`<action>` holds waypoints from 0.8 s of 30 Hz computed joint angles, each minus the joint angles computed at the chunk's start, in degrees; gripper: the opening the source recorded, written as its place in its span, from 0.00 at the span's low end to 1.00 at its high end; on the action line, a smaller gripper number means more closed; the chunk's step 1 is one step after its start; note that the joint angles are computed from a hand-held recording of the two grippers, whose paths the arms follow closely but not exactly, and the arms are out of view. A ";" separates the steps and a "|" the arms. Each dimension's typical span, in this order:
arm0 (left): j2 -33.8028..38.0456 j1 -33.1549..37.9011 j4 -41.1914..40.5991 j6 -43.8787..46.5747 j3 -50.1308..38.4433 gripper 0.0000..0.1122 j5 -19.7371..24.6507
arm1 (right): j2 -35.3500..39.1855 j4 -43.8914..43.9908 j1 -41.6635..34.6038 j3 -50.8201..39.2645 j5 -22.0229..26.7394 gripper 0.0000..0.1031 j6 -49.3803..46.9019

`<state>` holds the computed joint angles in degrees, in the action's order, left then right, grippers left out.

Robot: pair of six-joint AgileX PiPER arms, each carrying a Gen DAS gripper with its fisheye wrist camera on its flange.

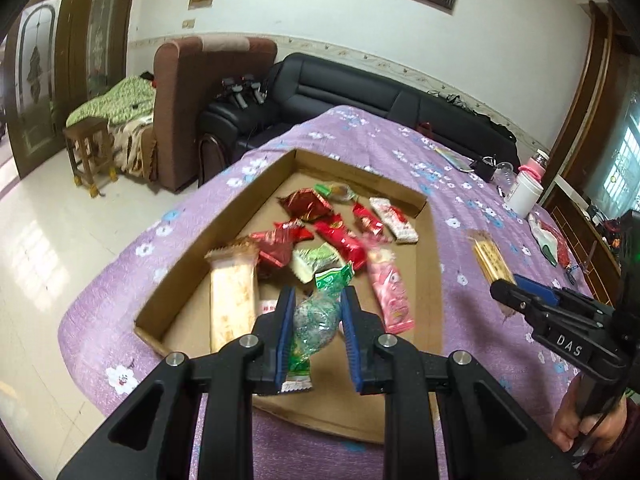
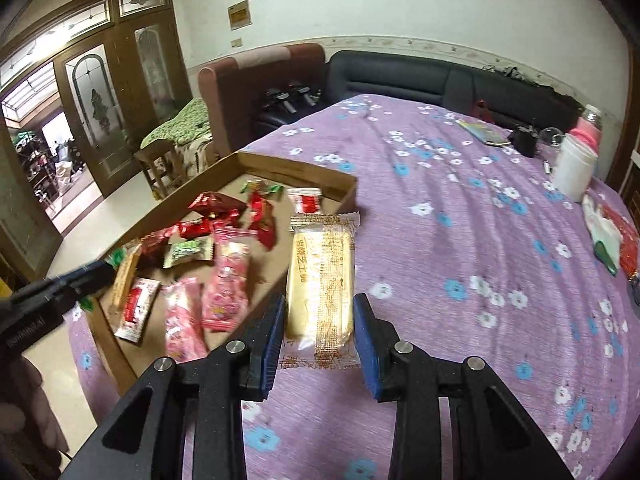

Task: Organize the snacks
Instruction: 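Carry both snacks into the cardboard tray and open both grippers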

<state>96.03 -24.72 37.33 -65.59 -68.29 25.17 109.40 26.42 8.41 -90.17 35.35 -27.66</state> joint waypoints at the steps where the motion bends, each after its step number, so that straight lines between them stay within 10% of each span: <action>1: 0.16 0.42 -0.90 0.75 0.36 0.20 -0.71 | 0.61 -0.22 0.64 -0.95 0.42 0.36 0.47; 18: 8.65 3.11 -20.95 19.48 -4.46 0.20 -4.65 | 18.86 -11.70 7.54 -29.37 12.24 0.36 16.47; 24: 6.61 4.30 -26.00 23.65 -1.46 0.42 -8.90 | 23.83 -15.37 7.95 -37.47 14.92 0.38 20.26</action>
<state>102.64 -20.42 11.32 -41.94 -69.75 16.27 133.24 11.06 16.36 -127.65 50.26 -7.41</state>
